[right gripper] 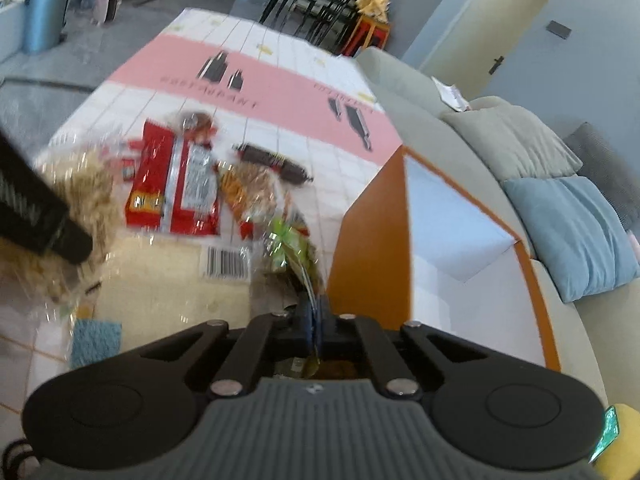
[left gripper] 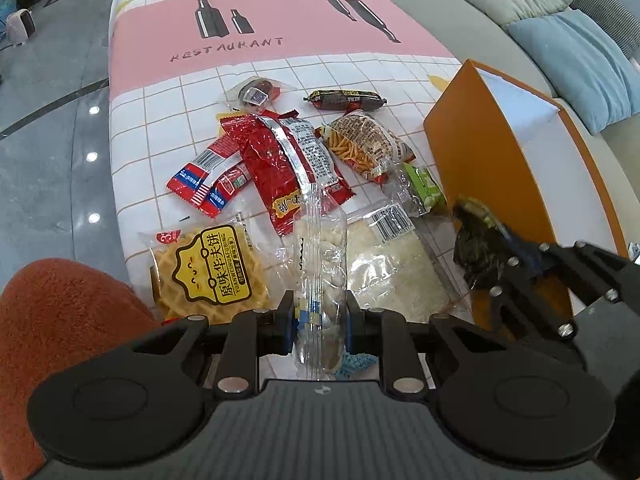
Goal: Organize snacks
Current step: 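Lift the peanut bag with the left tool while the right tool carries the dark pack toward the box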
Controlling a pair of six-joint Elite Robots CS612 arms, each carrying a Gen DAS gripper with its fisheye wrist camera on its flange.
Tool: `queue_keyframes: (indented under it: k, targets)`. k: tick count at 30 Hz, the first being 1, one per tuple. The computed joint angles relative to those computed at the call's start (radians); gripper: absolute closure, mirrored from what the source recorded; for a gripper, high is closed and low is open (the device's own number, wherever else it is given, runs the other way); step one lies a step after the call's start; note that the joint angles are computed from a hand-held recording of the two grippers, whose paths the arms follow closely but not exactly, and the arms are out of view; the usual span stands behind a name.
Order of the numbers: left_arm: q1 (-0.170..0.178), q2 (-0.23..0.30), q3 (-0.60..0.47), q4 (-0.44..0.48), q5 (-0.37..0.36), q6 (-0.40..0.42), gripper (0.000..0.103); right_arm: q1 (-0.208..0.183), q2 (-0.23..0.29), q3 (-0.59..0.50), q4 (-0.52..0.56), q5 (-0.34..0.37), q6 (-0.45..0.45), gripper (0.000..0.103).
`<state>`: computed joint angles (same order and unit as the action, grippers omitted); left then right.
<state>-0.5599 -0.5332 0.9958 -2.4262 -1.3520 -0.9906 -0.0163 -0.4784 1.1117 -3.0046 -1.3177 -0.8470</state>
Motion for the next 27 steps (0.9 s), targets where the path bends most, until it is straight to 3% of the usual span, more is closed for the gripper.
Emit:
queue_keyframes:
  k: [7,18,23,27]
  targets:
    - [-0.011,-0.023,0.033,-0.034,0.028,0.004,0.079,-0.012,-0.037,0.026,0.001,0.067,0.059,0.103]
    - [-0.031,-0.055,0.065,-0.085,0.073,0.041,0.078,-0.059,-0.092,-0.029,0.390,0.284,0.255,0.103]
    - [-0.037,-0.045,0.024,-0.099,0.086,0.112,0.078,-0.079,-0.102,-0.050,0.415,0.342,0.285,0.103]
    - [-0.033,-0.024,-0.045,-0.072,0.052,0.143,0.078,-0.087,-0.102,-0.082,0.408,0.331,0.260,0.103]
